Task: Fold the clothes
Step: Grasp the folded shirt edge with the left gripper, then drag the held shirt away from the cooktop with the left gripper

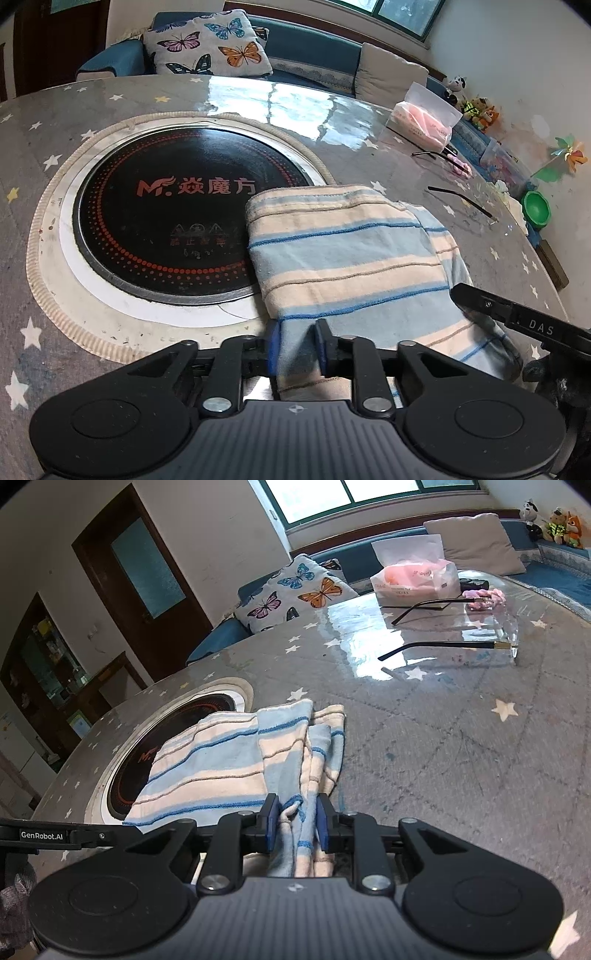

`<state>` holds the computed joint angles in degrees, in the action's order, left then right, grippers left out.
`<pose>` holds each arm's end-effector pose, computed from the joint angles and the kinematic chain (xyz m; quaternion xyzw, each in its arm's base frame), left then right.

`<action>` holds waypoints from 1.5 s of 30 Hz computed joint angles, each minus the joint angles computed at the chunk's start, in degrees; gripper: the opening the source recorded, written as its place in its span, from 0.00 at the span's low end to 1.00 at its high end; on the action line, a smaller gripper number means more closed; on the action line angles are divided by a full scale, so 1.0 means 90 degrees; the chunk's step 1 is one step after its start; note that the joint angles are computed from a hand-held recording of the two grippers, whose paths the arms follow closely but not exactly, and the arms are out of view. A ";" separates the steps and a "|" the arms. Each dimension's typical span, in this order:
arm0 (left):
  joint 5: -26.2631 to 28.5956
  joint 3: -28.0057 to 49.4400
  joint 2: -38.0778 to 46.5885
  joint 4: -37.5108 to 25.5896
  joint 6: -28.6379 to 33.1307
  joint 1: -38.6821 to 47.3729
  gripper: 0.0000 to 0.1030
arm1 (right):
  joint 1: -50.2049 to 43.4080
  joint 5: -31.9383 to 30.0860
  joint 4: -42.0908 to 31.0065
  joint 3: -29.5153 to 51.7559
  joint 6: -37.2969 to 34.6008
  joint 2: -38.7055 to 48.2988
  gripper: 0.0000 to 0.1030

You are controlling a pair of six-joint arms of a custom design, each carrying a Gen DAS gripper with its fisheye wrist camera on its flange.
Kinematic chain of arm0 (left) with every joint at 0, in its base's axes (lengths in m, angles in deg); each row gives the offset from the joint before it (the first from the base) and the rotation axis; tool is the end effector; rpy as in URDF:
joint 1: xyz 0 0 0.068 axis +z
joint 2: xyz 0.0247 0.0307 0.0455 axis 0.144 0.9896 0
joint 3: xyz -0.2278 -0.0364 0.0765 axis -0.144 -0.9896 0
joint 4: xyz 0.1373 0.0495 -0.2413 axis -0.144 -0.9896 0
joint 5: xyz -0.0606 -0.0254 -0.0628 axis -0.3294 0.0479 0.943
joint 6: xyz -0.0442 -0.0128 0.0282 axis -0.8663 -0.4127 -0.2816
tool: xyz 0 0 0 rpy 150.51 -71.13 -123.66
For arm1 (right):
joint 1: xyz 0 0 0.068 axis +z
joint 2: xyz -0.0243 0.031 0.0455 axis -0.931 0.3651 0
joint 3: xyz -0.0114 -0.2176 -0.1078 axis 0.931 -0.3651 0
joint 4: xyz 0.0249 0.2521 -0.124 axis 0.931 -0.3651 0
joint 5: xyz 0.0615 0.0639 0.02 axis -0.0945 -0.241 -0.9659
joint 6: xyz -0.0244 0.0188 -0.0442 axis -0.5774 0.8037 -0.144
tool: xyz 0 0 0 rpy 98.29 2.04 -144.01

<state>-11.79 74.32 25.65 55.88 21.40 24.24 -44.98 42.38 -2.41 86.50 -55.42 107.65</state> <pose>0.1773 0.0377 0.1260 -0.0696 0.9400 -0.1248 0.3097 0.2233 0.1070 0.0720 -0.0806 0.8923 0.2605 0.3598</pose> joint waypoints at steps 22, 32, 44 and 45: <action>0.1730 0.0545 0.0982 -0.0629 0.2721 0.4451 0.10 | 0.2212 0.0802 -0.0124 0.1569 0.0616 0.1472 0.17; 0.1888 0.1566 0.2498 -0.0316 0.3478 0.6001 0.10 | 0.3170 0.0816 -0.0633 0.3697 0.0616 0.3113 0.16; 0.1637 0.1904 0.3041 -0.0087 0.3702 0.6465 0.19 | 0.3694 0.0993 -0.1182 0.5166 0.0447 0.4145 0.16; 0.1614 0.1905 0.3071 -0.0053 0.3702 0.6462 0.27 | 0.3705 0.1016 -0.1223 0.5208 0.0422 0.4168 0.17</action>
<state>2.73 91.46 53.29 55.40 54.72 82.40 -11.63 51.52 -13.42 133.37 -51.62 145.16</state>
